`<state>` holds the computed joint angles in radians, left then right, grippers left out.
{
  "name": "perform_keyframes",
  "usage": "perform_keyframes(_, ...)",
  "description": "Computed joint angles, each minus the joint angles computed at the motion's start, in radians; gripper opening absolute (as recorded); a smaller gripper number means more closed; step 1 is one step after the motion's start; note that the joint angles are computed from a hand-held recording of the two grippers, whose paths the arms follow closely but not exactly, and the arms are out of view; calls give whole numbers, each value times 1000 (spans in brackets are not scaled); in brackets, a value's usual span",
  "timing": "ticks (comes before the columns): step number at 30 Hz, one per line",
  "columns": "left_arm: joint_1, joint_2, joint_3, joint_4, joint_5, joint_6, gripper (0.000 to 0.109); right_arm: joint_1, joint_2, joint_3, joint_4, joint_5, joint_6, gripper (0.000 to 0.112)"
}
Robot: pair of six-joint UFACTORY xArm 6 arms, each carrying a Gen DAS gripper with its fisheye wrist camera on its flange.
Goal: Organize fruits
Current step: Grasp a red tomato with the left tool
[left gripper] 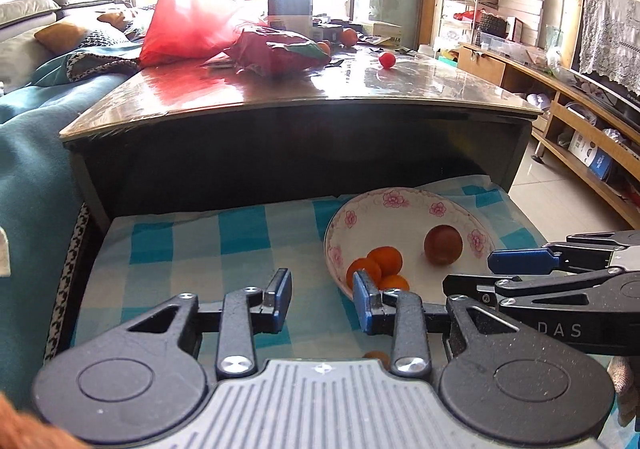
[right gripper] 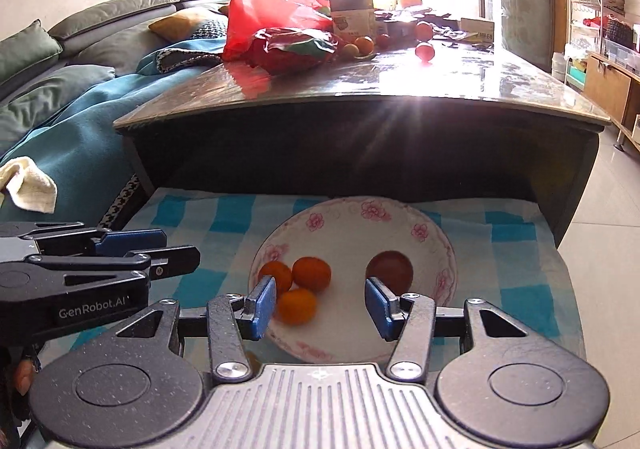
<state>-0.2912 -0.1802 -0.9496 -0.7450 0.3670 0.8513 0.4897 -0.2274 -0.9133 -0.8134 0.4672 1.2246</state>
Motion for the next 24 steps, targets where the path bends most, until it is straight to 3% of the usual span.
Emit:
perform_keyframes(10,120,-140,173,141,91,-20,42,114,-39,42,156,55,-88,45)
perform_keyframes(18,145,-132,203,126,119,119,42,157,13,41,283,-14,-230,45)
perform_keyframes(24,142,-54,163,116,146,187,42,163,59,19,352,-54,-355,45)
